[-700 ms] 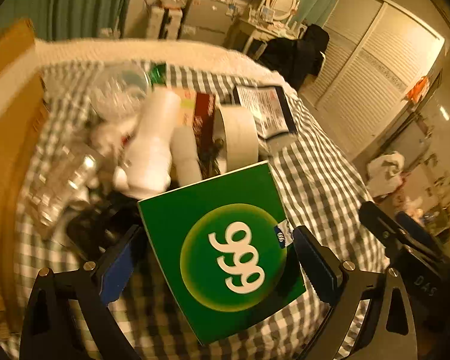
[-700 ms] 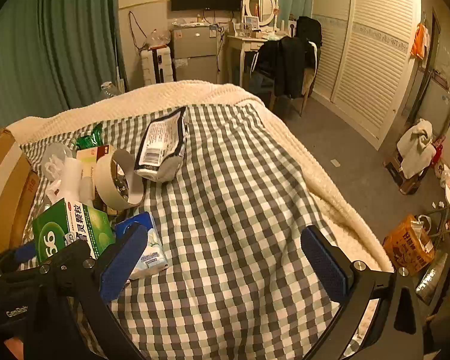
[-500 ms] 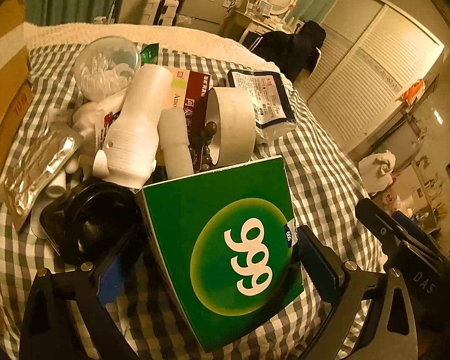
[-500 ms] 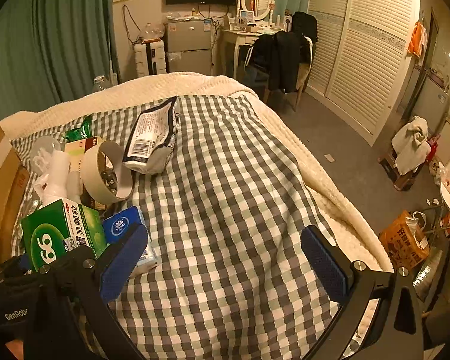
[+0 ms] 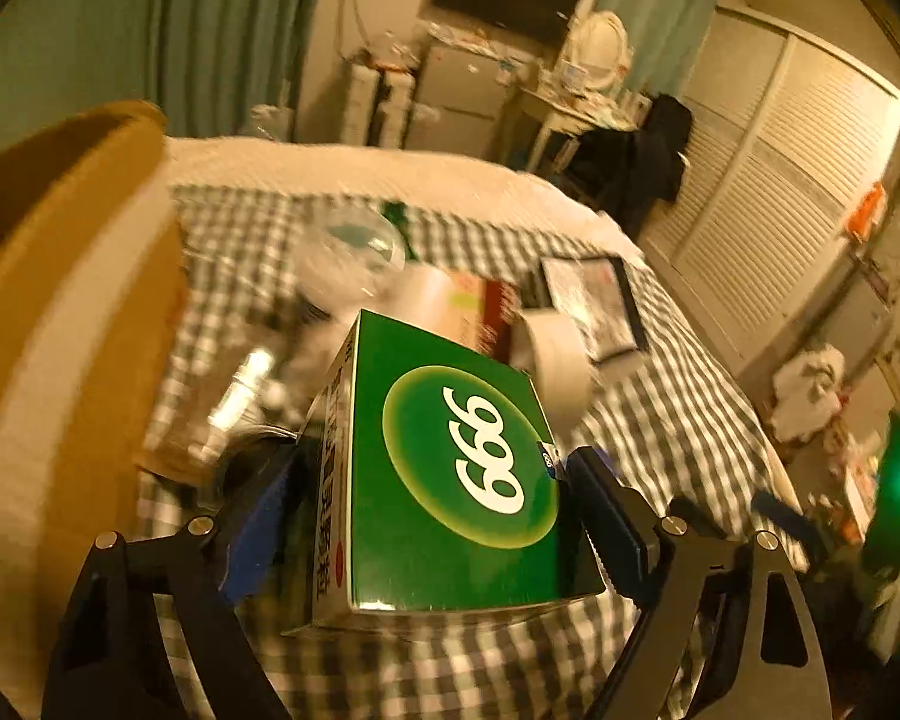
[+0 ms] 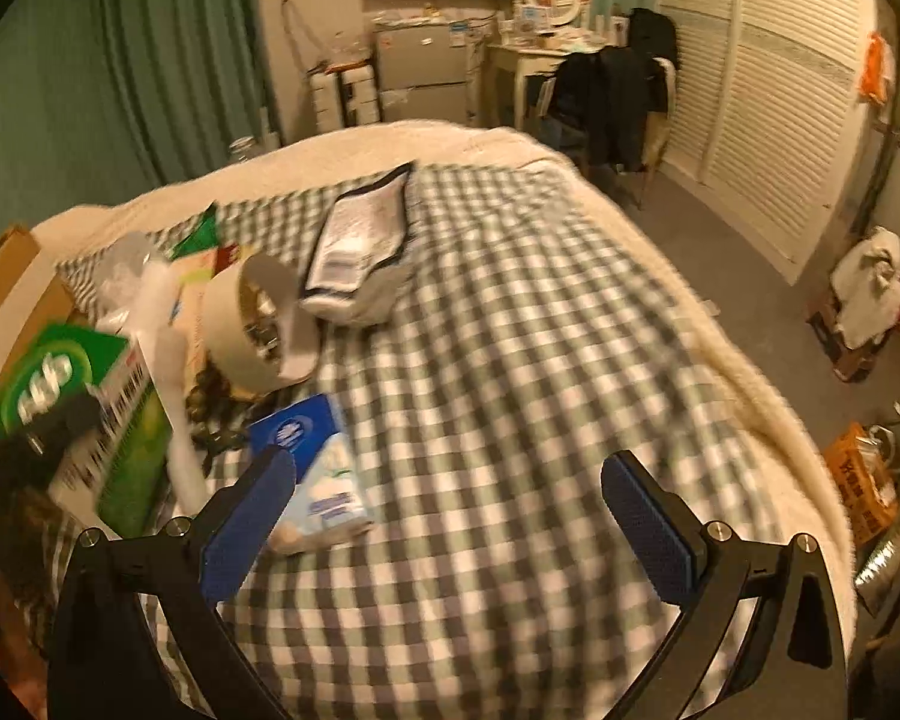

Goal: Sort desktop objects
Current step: 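Lift the green medicine box with the left tool while the right tool grasps the blue Vinda tissue pack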

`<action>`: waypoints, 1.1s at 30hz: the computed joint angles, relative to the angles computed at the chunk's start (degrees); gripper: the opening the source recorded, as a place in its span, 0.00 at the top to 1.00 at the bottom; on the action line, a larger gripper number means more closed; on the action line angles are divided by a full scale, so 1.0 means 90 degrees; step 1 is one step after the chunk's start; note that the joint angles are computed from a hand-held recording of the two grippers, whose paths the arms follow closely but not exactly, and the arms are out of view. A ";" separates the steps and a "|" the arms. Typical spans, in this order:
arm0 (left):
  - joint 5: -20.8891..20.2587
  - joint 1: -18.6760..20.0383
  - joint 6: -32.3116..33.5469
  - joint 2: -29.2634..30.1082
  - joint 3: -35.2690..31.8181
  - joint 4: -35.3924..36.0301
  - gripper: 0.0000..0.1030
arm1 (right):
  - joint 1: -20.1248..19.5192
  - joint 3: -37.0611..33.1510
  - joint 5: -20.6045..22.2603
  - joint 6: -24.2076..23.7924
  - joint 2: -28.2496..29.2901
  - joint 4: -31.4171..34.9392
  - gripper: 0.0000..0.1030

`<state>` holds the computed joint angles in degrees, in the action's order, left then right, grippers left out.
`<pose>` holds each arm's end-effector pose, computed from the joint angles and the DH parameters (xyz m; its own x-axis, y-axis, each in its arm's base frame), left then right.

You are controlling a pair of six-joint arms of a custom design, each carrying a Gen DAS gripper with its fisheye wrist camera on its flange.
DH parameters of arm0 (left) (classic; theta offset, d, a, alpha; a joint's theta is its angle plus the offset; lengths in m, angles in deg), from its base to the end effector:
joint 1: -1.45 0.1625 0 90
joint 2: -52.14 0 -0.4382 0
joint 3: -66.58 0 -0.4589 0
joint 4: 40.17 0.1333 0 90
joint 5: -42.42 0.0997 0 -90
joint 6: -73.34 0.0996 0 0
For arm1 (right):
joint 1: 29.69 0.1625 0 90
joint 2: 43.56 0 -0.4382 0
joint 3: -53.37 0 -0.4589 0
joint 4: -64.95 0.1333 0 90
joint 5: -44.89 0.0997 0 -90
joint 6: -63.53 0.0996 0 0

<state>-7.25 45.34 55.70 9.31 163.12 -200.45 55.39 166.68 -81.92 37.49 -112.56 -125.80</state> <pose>-0.3747 -0.6349 0.0462 -0.8397 0.2003 -0.5047 0.4578 0.7609 -0.4598 0.0213 -0.6111 0.2900 -0.6990 0.2669 0.6634 -0.2888 0.7434 -0.6033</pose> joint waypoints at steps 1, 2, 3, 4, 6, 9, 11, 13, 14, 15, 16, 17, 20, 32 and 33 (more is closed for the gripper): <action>0.0156 -0.0023 0.0065 -0.0023 0.0019 -0.0095 0.14 | -0.0006 -0.0021 0.0086 -0.0025 0.0049 0.0093 0.00; 0.0266 -0.0039 0.0149 -0.0055 0.0032 -0.0193 0.14 | -0.0011 -0.0037 0.0166 -0.0064 0.0097 0.0162 0.00; 0.0315 -0.0044 0.0187 -0.0055 0.0014 -0.0245 0.14 | -0.0014 -0.0067 0.0241 -0.0120 0.0154 0.0259 0.00; 0.0382 -0.0054 0.0215 -0.0079 0.0014 -0.0310 0.14 | -0.0004 -0.0114 0.0246 -0.0185 0.0244 0.0323 0.00; 0.0516 -0.0082 0.0378 -0.0103 0.0026 -0.0477 0.14 | 0.0027 -0.0258 0.0085 -0.0322 0.0488 0.0387 0.00; 0.0710 -0.0133 0.0615 -0.0098 0.0035 -0.0640 0.14 | 0.0036 -0.0457 -0.0250 -0.0486 0.0820 0.0388 0.12; 0.0744 -0.0143 0.0714 -0.0098 0.0048 -0.0710 0.14 | 0.0015 -0.0548 -0.0345 -0.0373 0.0927 0.0608 0.24; 0.0739 -0.0147 0.0732 -0.0119 0.0077 -0.0718 0.14 | 0.0024 -0.0612 -0.0450 -0.0418 0.1056 0.0493 0.24; 0.0737 -0.0147 0.0755 -0.0131 0.0083 -0.0726 0.14 | 0.0035 -0.0628 -0.0487 -0.0435 0.1089 0.0463 0.24; 0.0755 -0.0159 0.0767 -0.0135 0.0080 -0.0729 0.14 | 0.0037 -0.0620 -0.0492 -0.0456 0.1124 0.0393 0.25; 0.0784 -0.0174 0.0800 -0.0140 0.0082 -0.0765 0.14 | 0.0038 -0.0609 -0.0459 -0.0445 0.1126 0.0381 0.29; 0.0824 -0.0194 0.0860 -0.0145 0.0097 -0.0837 0.14 | 0.0042 -0.0595 -0.0416 -0.0404 0.1104 0.0419 0.32; 0.0941 -0.0281 0.1000 -0.0180 0.0185 -0.0999 0.14 | 0.0048 -0.0544 -0.0346 -0.0300 0.1041 0.0453 0.44; 0.1119 -0.0657 0.1580 -0.0375 0.0455 -0.1745 0.14 | 0.0128 -0.0029 0.0428 0.0132 0.0328 0.0259 0.46; 0.1158 -0.0697 0.1640 -0.0402 0.0489 -0.1838 0.14 | 0.0160 -0.0009 0.0435 0.0146 0.0291 0.0199 0.46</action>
<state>3.17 39.07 70.45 5.69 167.53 -216.99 56.83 166.60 -78.00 38.80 -109.95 -124.00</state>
